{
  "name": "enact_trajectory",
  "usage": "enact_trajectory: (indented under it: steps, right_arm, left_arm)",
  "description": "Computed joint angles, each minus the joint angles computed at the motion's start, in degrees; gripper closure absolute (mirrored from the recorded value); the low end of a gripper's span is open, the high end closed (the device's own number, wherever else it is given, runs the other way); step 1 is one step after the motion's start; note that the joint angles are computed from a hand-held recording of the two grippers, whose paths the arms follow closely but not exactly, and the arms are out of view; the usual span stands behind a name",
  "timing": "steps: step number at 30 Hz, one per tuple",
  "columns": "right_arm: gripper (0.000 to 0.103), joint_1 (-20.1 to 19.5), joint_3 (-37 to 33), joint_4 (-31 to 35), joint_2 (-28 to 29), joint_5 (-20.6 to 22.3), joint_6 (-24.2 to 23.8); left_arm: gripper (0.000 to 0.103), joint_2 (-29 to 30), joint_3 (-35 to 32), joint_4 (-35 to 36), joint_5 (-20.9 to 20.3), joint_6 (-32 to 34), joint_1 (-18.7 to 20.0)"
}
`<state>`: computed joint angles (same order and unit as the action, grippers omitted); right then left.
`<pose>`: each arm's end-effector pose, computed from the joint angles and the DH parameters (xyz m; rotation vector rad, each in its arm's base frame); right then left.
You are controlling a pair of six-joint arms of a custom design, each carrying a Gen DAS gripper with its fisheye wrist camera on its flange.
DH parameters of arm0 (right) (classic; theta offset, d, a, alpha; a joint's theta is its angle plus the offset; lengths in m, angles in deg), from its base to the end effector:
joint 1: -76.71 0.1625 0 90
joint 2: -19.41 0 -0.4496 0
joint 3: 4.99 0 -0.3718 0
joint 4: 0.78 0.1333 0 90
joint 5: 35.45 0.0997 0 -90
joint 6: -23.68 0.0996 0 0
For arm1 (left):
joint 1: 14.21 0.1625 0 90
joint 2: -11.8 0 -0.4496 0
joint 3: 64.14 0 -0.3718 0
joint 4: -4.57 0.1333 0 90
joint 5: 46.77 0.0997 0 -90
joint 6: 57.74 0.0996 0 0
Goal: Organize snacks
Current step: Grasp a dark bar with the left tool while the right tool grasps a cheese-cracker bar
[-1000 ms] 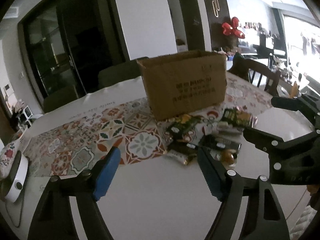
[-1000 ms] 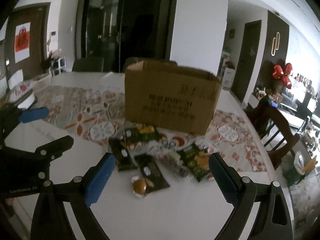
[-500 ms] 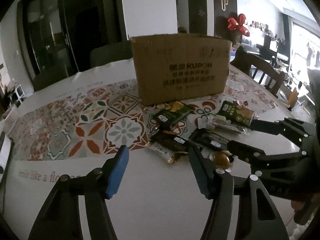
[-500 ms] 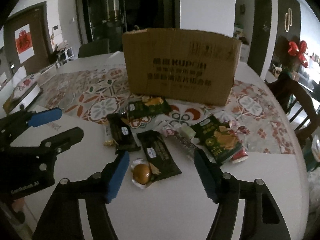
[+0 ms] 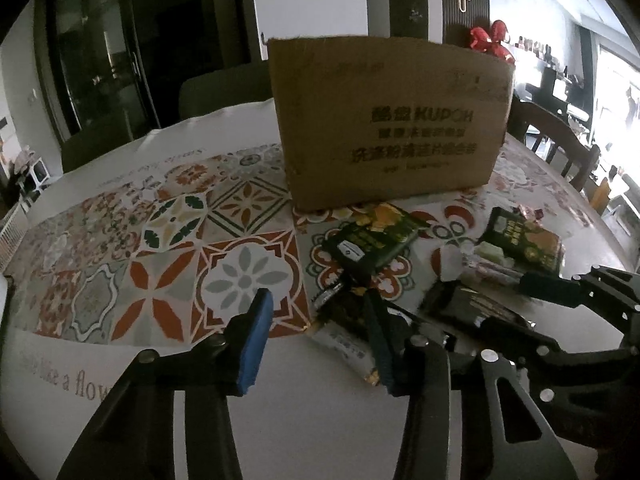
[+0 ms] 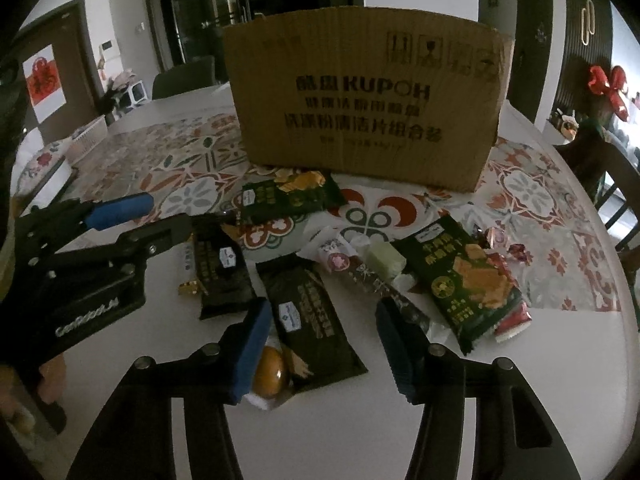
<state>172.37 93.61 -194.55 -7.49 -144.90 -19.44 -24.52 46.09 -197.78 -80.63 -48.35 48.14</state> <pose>0.1640 -0.6390 -0.0137 0.9537 -2.4125 0.5626 -0.0768 -0.6121 0.0901 0.2990 2.1304 -0.9070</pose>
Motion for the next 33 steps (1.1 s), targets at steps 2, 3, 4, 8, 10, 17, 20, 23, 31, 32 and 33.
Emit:
enact_trajectory:
  steps: [2,3,4,8,10,17,20,23,31,32,33]
  right_arm:
    - [0.05,0.2,-0.4,-0.1,0.4,-0.5,-0.4]
    - [0.05,0.3,-0.4,-0.8,0.7,-0.9,-0.9]
    - [0.05,0.4,-0.5,-1.3,1.0,-1.1,-1.5]
    - [0.051,1.1,-0.7,-2.0,1.4,-2.7,-3.0]
    - [0.051,1.3,-0.8,-2.6,1.7,-2.9,-4.2]
    - [0.057,1.2,-2.4,0.6,2.0,-2.8,-4.5]
    - [0.057,1.2,-2.6,1.6,1.9,-2.4,-4.0]
    - [0.057,1.3,-2.9,2.4,1.9,-2.5,-4.0]
    - [0.057,1.5,-4.4,5.4,2.6,-4.1,-3.0]
    - [0.058,1.4,-4.8,6.4,2.7,-4.2,-2.2]
    - [0.061,1.4,-4.9,6.0,2.8,-4.1,-2.2]
  left_arm:
    - [0.062,0.0,-0.6,0.9,-0.9,-0.6,0.8]
    - [0.063,-0.2,-0.7,1.6,-1.4,-1.1,1.1]
    - [0.064,-0.4,-0.9,2.6,-2.0,-1.8,1.4]
    - [0.066,-1.2,-1.4,5.1,-4.9,-4.1,2.5]
    - [0.066,-1.0,-2.0,5.4,-5.2,-3.9,2.7]
    - [0.079,-1.4,-4.0,9.3,-8.0,-5.0,3.8]
    - [0.079,-2.0,-3.9,11.1,-8.2,-6.7,3.9]
    - [0.079,-2.3,-3.7,11.7,-7.3,-7.1,3.7]
    - [0.079,-4.1,-2.8,14.7,-8.7,-10.2,4.4]
    - [0.079,-4.5,-2.6,15.4,-9.4,-10.9,4.5]
    - [0.079,-4.9,-2.5,15.9,-10.2,-11.4,4.7]
